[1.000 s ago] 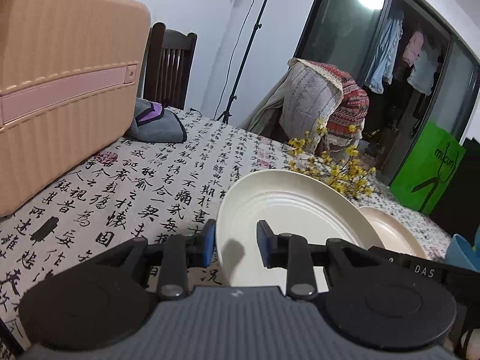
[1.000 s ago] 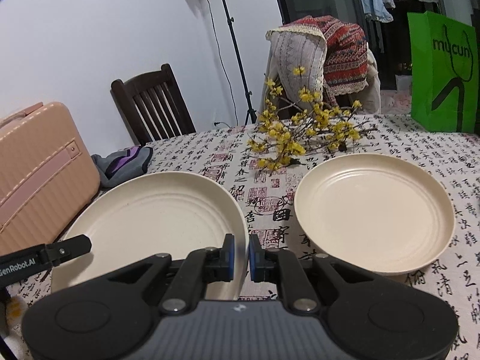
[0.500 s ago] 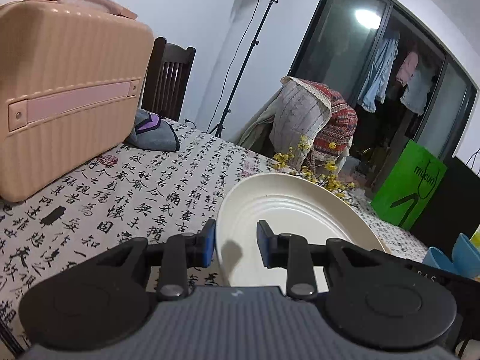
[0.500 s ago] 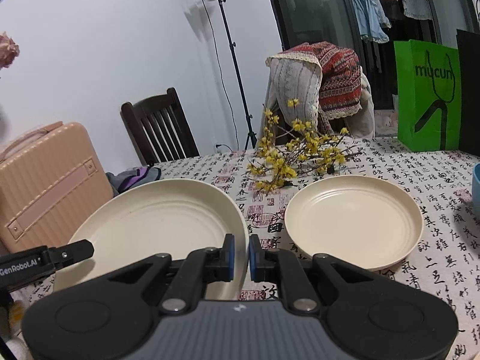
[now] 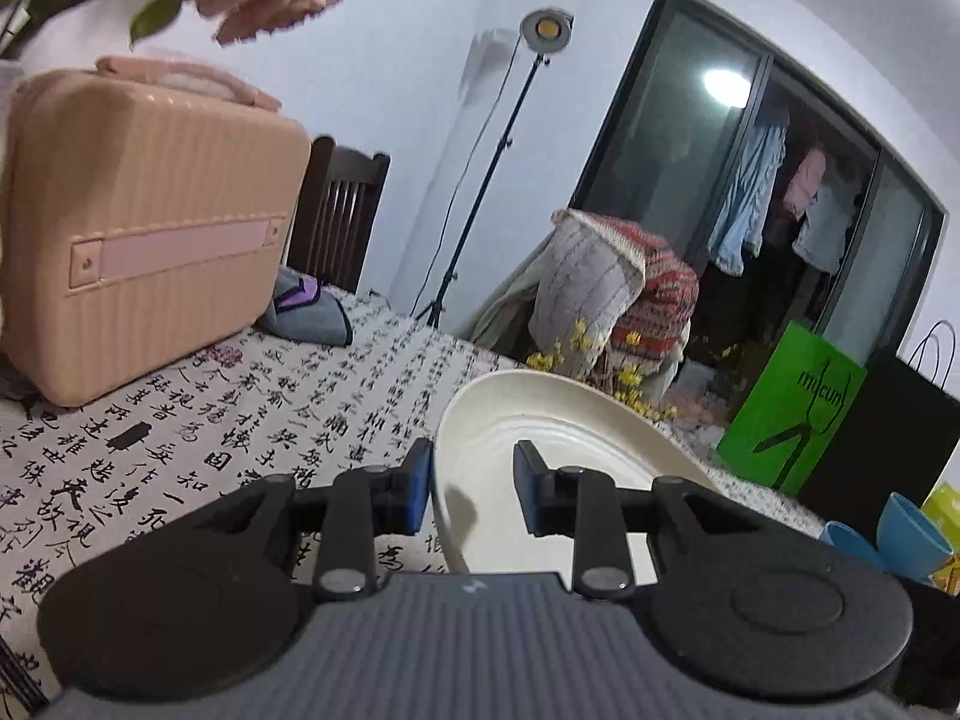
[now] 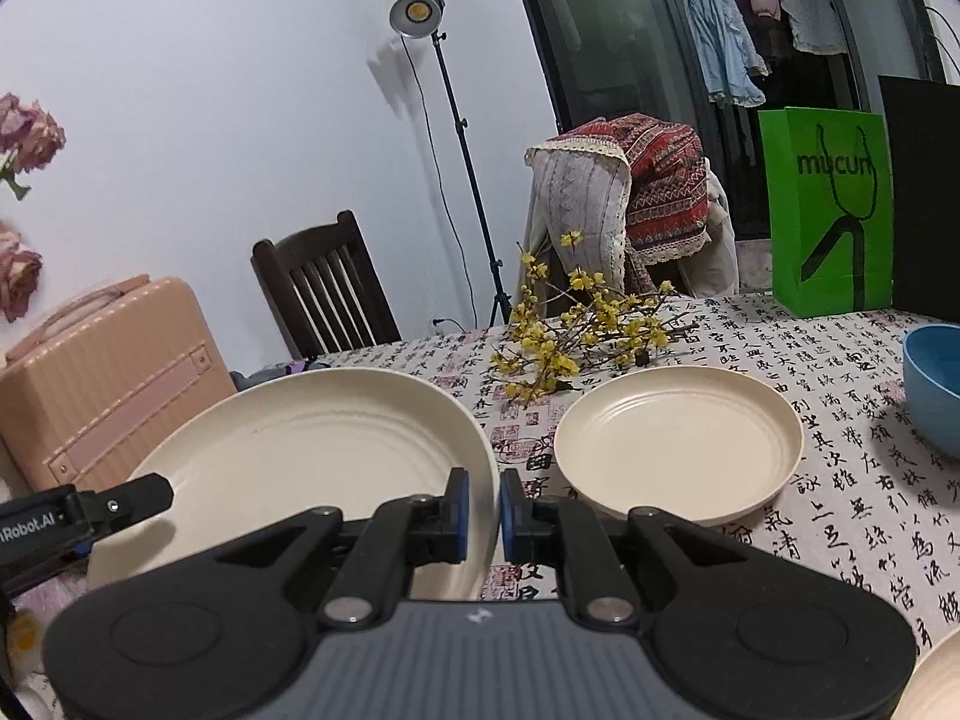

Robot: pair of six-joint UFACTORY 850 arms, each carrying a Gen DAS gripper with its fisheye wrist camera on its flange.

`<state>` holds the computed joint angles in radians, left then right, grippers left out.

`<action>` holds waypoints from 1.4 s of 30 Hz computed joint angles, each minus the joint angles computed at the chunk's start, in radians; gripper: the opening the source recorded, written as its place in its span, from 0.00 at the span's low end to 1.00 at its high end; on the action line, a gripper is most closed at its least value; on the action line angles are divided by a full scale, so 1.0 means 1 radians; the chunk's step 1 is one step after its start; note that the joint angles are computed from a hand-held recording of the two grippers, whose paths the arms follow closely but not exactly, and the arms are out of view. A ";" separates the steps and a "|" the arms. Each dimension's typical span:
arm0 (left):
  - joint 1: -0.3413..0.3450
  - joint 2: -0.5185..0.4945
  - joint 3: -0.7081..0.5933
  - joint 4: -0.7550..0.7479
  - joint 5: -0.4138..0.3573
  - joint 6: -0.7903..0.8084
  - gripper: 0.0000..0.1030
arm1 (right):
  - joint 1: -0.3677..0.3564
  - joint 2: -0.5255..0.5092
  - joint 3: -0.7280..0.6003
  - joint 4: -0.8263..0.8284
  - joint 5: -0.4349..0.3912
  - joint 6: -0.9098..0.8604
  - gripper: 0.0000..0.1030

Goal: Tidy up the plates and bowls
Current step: 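Turn the held cream plate with both grippers toward the blue bowls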

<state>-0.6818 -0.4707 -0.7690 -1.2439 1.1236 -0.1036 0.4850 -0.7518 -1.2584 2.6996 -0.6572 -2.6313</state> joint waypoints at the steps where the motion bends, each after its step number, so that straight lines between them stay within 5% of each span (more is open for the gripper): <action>1: -0.011 -0.003 -0.001 -0.011 0.017 -0.007 0.28 | -0.003 0.005 0.010 -0.002 -0.011 0.002 0.11; 11: -0.091 -0.037 -0.037 -0.121 0.122 0.028 0.28 | -0.016 0.062 0.131 0.059 -0.162 -0.091 0.11; 22: -0.123 -0.068 -0.077 -0.137 0.143 0.073 0.28 | -0.048 0.101 0.225 0.086 -0.282 -0.127 0.11; 42: -0.175 -0.098 -0.132 -0.149 0.179 0.107 0.28 | -0.102 0.143 0.326 0.106 -0.402 -0.175 0.11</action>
<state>-0.8567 -0.5684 -0.9007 -1.3934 1.3027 0.0031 0.3829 -0.6088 -0.9328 2.8053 -1.0593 -2.8063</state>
